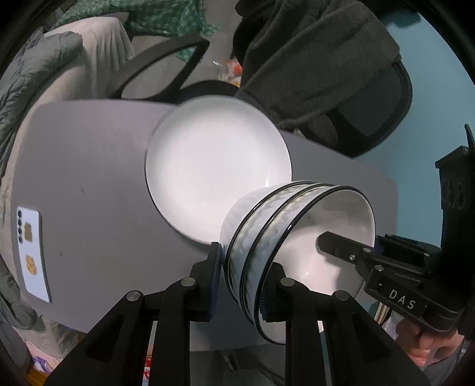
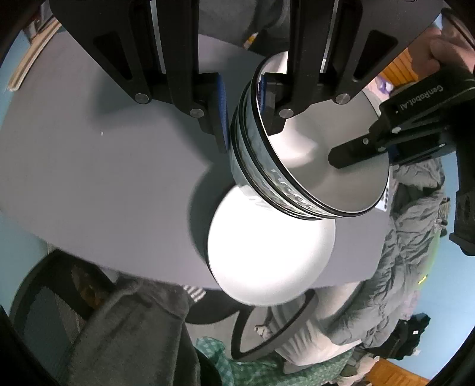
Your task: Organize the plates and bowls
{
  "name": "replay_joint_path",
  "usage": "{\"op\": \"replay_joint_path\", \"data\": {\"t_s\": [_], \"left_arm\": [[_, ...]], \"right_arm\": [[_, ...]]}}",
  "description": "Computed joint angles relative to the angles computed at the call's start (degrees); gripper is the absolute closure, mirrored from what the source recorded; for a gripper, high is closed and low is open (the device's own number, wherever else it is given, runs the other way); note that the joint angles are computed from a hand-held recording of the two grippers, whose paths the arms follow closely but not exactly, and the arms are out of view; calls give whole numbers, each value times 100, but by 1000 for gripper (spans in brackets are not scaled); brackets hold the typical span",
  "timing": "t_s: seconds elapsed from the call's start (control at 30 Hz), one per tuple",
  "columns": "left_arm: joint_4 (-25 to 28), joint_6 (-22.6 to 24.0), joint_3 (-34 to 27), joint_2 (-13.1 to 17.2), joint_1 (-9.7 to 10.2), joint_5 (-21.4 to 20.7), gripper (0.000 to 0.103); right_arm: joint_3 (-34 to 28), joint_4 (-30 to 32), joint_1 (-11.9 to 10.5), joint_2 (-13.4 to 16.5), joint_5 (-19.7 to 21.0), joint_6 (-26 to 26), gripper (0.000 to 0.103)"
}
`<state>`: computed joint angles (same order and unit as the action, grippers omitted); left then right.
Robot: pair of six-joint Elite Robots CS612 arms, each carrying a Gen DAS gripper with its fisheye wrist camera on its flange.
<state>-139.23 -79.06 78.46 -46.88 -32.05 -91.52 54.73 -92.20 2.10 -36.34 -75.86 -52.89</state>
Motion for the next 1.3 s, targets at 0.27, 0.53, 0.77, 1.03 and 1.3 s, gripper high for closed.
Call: {"op": "replay_joint_path", "data": {"t_s": [0.27, 0.53, 0.77, 1.03, 1.3], "left_arm": [[112, 119, -94, 158, 238, -91, 83], [253, 128, -146, 325, 358, -408, 83], [288, 224, -167, 345, 405, -377, 83], [346, 375, -174, 344, 464, -281, 83], [221, 510, -92, 324, 415, -114, 81]], "right_arm": [[-352, 27, 194, 244, 49, 131, 86], [-768, 122, 393, 559, -229, 176, 85], [-1041, 236, 463, 718, -245, 204, 85], [-1108, 109, 505, 761, -188, 202, 85], [-825, -361, 531, 641, -212, 62, 82]]}}
